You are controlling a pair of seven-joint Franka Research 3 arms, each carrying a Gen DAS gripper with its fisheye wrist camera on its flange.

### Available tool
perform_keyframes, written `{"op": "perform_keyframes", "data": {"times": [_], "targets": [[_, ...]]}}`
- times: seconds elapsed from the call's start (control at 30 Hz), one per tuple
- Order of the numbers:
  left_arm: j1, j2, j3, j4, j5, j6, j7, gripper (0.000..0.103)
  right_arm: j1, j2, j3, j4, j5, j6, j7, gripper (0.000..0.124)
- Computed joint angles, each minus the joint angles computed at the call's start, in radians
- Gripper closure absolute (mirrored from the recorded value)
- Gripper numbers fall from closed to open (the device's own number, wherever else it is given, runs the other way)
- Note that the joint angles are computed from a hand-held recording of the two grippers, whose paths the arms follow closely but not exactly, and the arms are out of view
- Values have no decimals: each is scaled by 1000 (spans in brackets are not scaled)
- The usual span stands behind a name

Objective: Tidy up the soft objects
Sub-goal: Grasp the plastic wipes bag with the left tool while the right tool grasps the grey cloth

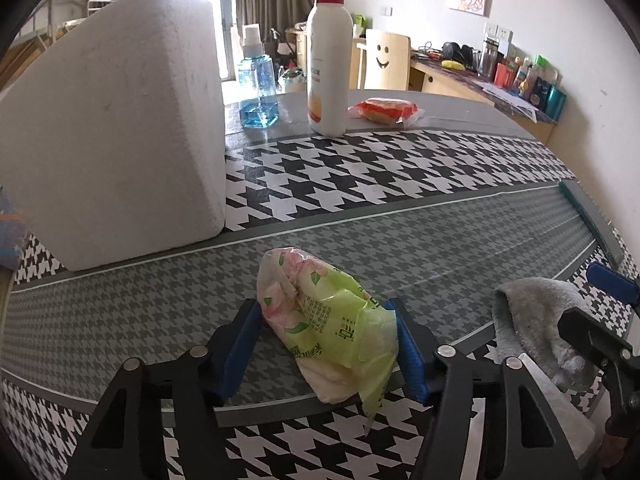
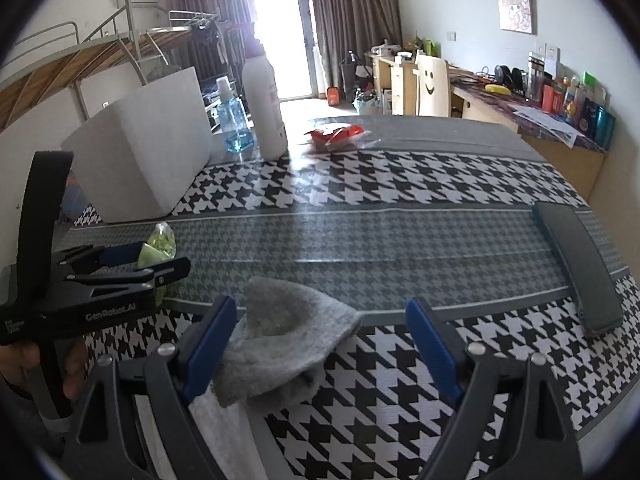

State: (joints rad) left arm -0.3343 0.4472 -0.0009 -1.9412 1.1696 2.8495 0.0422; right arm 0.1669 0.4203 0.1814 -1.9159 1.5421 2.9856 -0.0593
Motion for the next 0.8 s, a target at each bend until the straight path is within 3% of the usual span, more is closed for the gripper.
{"op": "perform_keyframes", "data": {"times": [0.2, 0.33, 0.67, 0.8], "targets": [[-11, 6, 2, 4, 9, -16, 13, 54, 6, 1, -1, -7, -16, 0, -6, 42], [-9, 5, 5, 4, 32, -3, -7, 68, 7, 6, 0, -16, -65, 4, 32, 52], [-9, -12, 30, -14, 135, 87, -114, 75, -20, 24, 34, -37, -286, 14, 208, 98], [-9, -25, 30, -15, 232, 90, -209, 75, -63, 24, 86, -34, -252, 39, 163, 107]]}}
